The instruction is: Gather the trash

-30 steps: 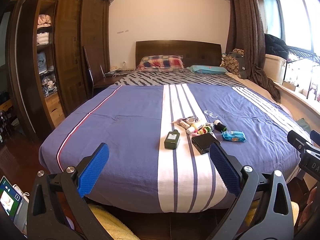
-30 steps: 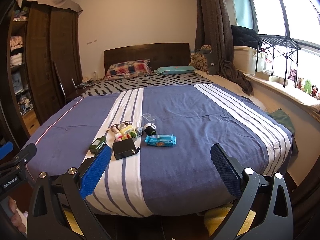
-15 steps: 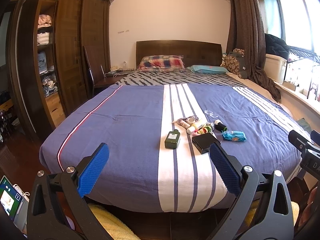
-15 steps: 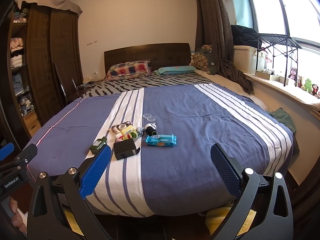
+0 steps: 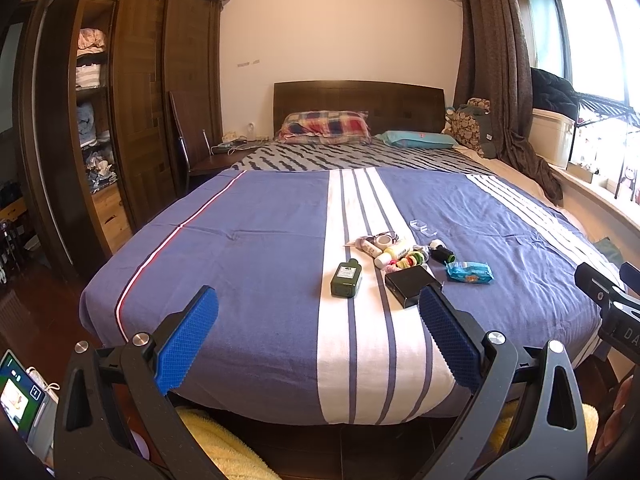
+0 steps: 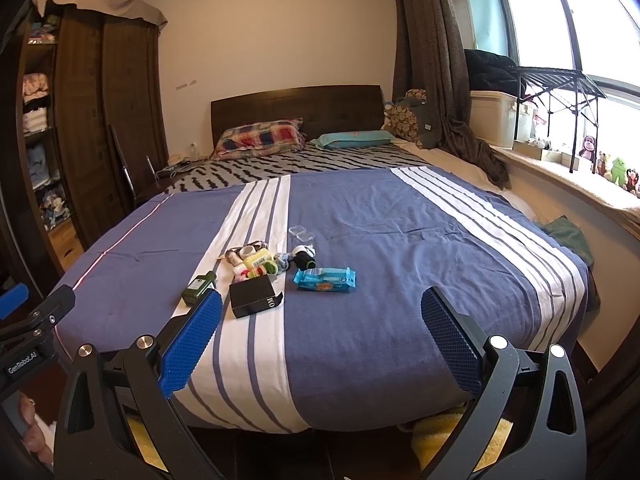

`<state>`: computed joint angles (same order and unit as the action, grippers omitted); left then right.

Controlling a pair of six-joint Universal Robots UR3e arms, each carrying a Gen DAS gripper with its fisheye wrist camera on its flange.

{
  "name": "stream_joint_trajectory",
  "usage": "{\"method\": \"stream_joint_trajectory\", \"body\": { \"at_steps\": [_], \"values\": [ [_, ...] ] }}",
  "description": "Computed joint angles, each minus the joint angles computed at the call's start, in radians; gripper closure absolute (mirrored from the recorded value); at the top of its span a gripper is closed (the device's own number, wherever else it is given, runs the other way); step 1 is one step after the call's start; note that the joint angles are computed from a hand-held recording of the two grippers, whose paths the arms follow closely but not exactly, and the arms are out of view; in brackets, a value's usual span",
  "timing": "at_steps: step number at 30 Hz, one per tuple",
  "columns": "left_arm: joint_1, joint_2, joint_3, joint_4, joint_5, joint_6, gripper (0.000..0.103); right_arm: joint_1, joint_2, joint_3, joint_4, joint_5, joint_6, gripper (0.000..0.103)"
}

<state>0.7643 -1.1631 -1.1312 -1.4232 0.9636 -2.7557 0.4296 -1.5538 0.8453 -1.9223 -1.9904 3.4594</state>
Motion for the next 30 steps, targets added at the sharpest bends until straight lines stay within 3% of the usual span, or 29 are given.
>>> {"method": "stream_joint_trajectory", "body": {
  "at_steps": [16,22,28,30],
  "values": [
    [-0.032,-0.037,0.01,0.027,0.045,-0.02,0.008,-0.022,-0.018,0.064,-0.07,0.022,-0.013,0.003],
    [-0.152,-0.113,-0.04,0.135,0.182,-0.052,0.008,-0.04,-0.013,0.129,-0.149,0.034,-0.056,0.003],
    [-0.241,-0.199,-0.098,0.207,0.267,-0.058,0.008,-0.061,0.053,0.143,-0.116,0.015,-0.079,0.003],
    [-0.261,-0.231,-0.109,0.226,0.284,-0.057,0.008,-0.091,0.068,0.156,-0.111,0.058,-0.078,0.003]
  ]
}}
